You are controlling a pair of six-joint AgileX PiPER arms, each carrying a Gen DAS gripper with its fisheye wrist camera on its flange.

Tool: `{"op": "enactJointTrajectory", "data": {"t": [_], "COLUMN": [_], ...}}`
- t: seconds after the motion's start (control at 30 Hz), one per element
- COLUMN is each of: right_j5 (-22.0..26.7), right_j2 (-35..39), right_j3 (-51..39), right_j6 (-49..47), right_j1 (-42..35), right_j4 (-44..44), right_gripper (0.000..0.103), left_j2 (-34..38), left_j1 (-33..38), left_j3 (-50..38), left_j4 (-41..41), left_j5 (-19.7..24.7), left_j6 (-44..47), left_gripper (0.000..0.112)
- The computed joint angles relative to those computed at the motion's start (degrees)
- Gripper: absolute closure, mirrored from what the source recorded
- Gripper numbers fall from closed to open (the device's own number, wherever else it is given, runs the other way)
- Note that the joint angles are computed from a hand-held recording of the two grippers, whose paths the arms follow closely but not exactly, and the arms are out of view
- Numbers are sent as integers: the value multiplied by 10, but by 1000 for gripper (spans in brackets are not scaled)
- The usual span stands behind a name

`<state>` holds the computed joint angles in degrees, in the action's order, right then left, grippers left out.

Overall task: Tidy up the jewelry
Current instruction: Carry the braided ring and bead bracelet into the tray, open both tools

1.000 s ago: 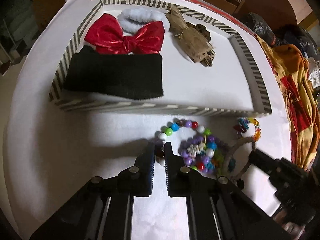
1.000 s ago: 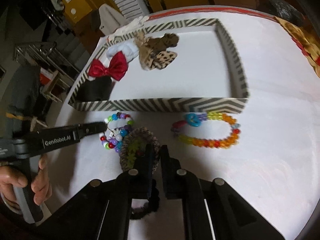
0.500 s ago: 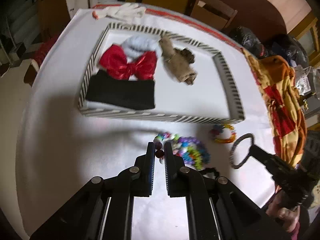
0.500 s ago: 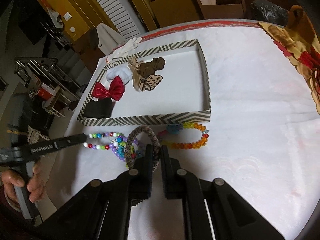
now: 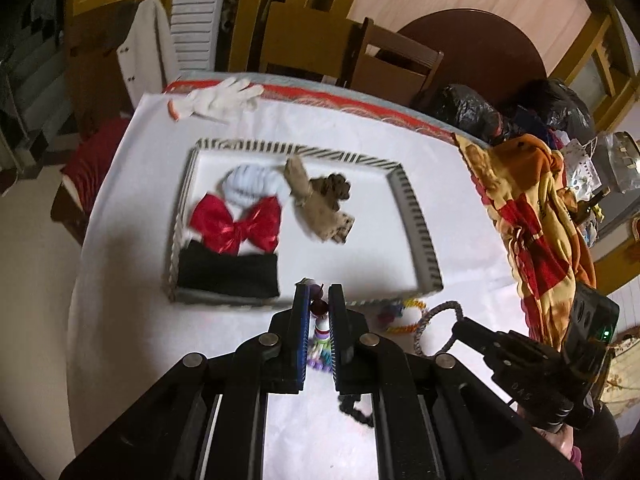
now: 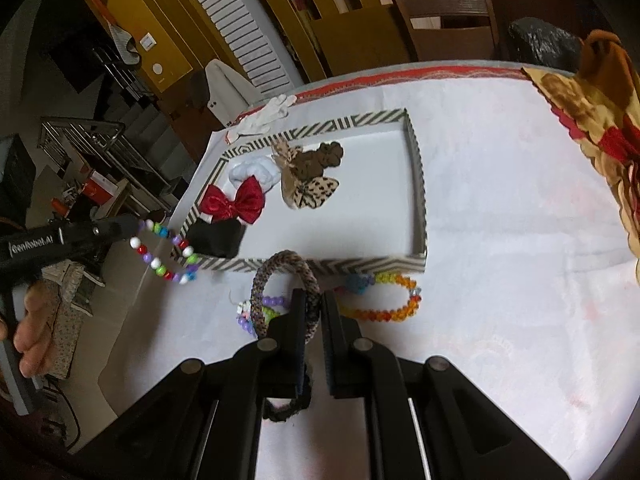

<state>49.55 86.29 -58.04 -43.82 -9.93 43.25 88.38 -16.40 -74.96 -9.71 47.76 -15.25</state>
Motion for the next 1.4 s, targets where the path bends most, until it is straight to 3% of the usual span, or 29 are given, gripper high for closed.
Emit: {"op": "enactJointTrajectory", "data": {"t": [0.4, 0.63, 0.8, 1.0, 1.03, 1.1, 1.17, 1.33, 1.4], "right_j5": [-43, -55, -31, 45, 61, 88, 113, 131, 121], "right_j2": [111, 213, 308, 448, 470, 508, 539, 563, 541], "right_j3": [-137, -235, -344, -552, -590, -654, -708, -755, -723], "right_j6": [118, 216, 306, 406, 418, 437, 451, 450, 438], "right_j1": [49, 80, 99, 124, 127, 133, 135, 136, 137], "right_j4": [-70, -138, -204, -287, -296, -310, -317, -310, -311], "right_gripper": [95, 95, 95, 95, 95, 95, 95, 81, 78], "left_j2": [162, 247, 250, 238, 239, 243, 241, 233, 225], "left_j1": [-34, -5, 13, 11, 13, 19, 21, 21, 21], "left_j3": [-147, -167, -133, -116, -117, -123, -121, -120, -113], "left_j4": [28, 31, 37, 38, 33, 21, 20, 50, 64], "left_j5": [2, 3, -8, -24, -22, -19, -22, -21, -27], "left_j6": [10, 11, 14, 22, 26, 36, 36, 2, -11], "left_gripper": [112, 112, 112, 111, 110, 93, 91, 86, 86]}}
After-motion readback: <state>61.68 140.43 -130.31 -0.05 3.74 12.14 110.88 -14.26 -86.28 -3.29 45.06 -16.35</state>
